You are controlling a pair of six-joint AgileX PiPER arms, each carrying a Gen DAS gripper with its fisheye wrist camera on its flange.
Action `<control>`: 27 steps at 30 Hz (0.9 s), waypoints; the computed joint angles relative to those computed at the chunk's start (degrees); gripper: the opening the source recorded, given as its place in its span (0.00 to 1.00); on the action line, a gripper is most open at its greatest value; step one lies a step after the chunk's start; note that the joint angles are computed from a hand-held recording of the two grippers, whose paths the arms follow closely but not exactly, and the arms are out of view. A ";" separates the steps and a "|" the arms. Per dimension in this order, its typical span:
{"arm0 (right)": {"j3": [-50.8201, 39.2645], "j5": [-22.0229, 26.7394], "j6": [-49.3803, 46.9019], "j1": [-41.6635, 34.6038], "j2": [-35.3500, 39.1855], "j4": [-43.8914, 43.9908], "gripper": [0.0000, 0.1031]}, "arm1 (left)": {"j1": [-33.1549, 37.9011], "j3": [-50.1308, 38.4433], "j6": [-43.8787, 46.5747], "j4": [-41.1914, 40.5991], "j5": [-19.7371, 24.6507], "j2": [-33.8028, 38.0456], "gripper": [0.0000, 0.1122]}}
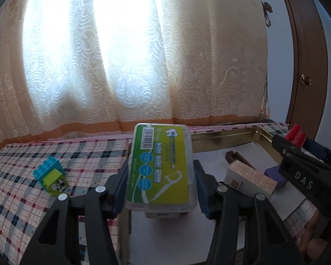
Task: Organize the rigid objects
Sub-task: 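Lower and release the floss box with left tool while right tool releases the red brick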
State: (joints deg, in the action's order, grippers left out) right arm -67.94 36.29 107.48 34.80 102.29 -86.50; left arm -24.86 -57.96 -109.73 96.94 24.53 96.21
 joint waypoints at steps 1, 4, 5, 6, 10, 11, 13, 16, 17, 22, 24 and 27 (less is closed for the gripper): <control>-0.33 0.10 -0.71 0.11 0.27 0.49 0.70 | -0.10 -0.56 0.88 -1.02 -0.08 0.43 0.47; -1.66 0.42 -3.01 0.44 1.29 1.91 0.70 | -0.44 -2.97 5.16 -5.50 -0.36 2.31 0.47; -2.22 0.55 -4.02 0.49 1.68 2.76 0.70 | -0.46 -3.62 6.21 -6.66 -0.64 2.73 0.47; -2.67 0.59 -5.04 0.50 1.90 3.66 0.70 | -0.57 -3.94 6.40 -7.06 -0.63 2.97 0.47; -3.08 0.35 -5.84 0.17 1.99 5.07 0.70 | -1.14 -5.98 11.69 -11.81 -0.14 4.29 0.47; -3.27 -0.09 -6.34 -0.07 2.03 5.78 0.70 | -1.15 -6.56 13.45 -13.44 -0.16 4.63 0.47; -3.52 -0.70 -6.75 -0.37 2.12 6.57 0.70 | -0.95 -7.62 16.56 -16.66 -0.31 5.28 0.47; -3.79 -0.51 -7.11 -0.20 2.31 6.67 0.70 | -0.81 -9.16 21.46 -21.17 -0.24 6.18 0.47; -3.94 -0.41 -7.43 -0.10 2.42 6.81 0.70 | -0.82 -9.47 22.32 -22.01 -0.12 6.35 0.47; -3.99 -0.70 -7.71 -0.15 2.44 6.92 0.70 | -0.46 -11.06 27.46 -27.25 0.26 7.31 0.47; -4.00 -1.07 -7.82 -0.25 2.39 7.05 0.70 | -0.67 -11.21 27.60 -27.23 0.51 7.43 0.47; -4.14 -1.37 -8.45 -0.31 2.42 7.55 0.71 | -0.99 -11.61 28.52 -27.55 1.02 7.71 0.47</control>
State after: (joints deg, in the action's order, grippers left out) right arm -72.07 34.92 99.03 34.49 104.71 -78.95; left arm -25.86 -69.57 -81.21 69.39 25.54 103.92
